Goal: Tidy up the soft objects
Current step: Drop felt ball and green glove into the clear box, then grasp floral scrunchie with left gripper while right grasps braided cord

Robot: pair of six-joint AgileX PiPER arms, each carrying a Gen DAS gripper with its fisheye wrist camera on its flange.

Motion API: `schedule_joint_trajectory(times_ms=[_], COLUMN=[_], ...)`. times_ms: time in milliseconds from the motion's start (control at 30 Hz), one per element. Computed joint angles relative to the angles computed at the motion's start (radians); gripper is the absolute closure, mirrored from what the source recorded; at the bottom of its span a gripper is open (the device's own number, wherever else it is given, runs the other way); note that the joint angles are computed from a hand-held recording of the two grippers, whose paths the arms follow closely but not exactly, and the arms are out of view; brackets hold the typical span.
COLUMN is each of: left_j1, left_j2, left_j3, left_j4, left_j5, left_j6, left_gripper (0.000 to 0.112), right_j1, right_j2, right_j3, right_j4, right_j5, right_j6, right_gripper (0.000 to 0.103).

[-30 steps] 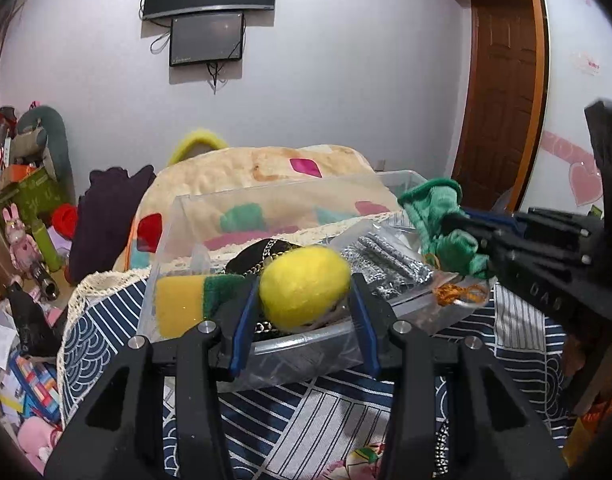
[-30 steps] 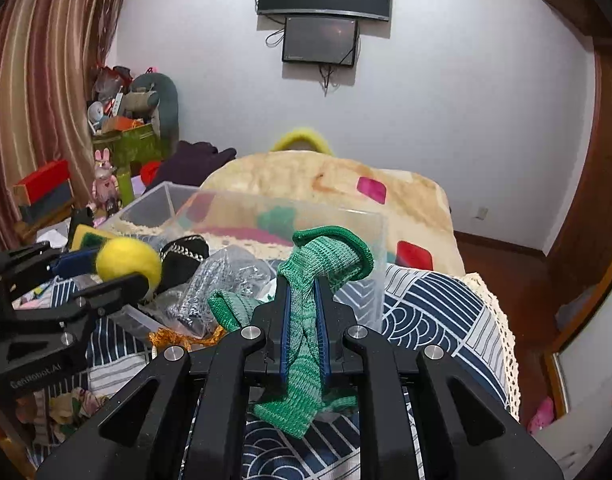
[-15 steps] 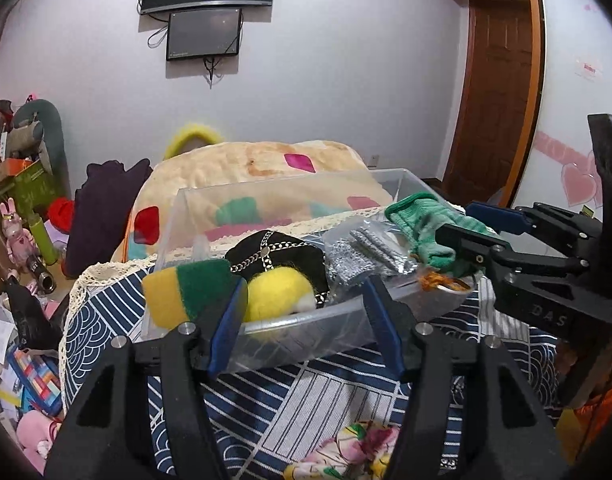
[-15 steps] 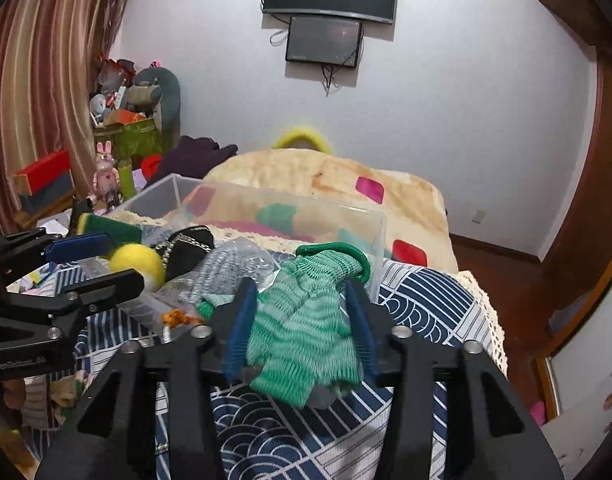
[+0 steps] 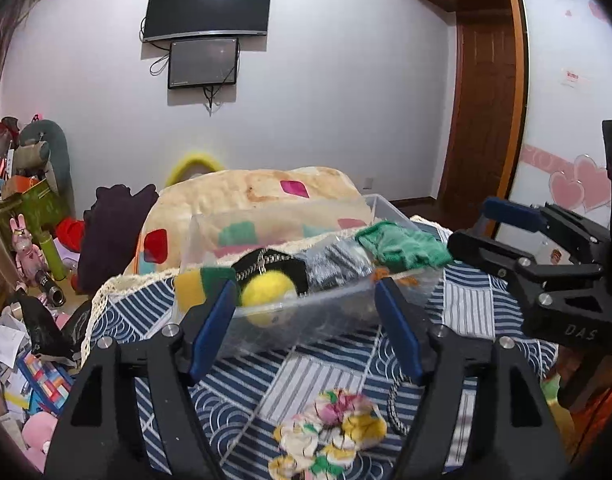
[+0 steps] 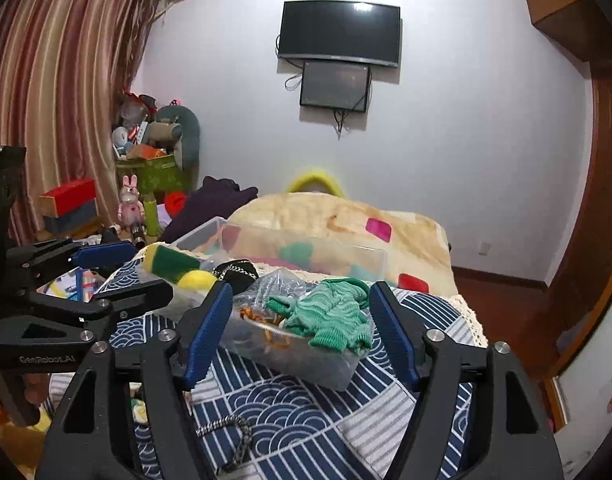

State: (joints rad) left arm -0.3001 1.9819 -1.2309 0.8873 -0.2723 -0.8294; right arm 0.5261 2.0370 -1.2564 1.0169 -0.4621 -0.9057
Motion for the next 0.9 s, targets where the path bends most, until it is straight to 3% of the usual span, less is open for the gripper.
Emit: schedule_joint_trajectory(times_ms=[233,367,633,767,900], left_j1=[0.01,-0.004,-0.017,-0.015,-0.006], left_j2=[0.013,0.047,0.079,0.106,0.124], left_j3=[0.061,0.086,0.176,0.187,0.209], left_j4=[0.185,0.172,-0.05,-0.091,-0.222], left_j5=[-0.008,0.021,-0.027,-0.039,-0.09], left_j6=[-0.186,-0.153,0.108,0.139,0.248], left_gripper=[0.032,0.032,0.032,0.032,0.035], right_j1=[-0.003,-0.001,0.01,0.013,0.015], right_j2=[0.003,0.038,0.112,0.138,0.153], right_j3=[0.05,0.052,0.046,0.04,0.027], right_j4=[-0.067,-0.073,-0.137,-0.182,-0.209], right_j5=[0.022,0.052,0.109,0.141,0.177], right_j6=[0.106,0.151,0.256,0.315,0.332], right_gripper=[0.034,0.034,0.035,0.035,0.035])
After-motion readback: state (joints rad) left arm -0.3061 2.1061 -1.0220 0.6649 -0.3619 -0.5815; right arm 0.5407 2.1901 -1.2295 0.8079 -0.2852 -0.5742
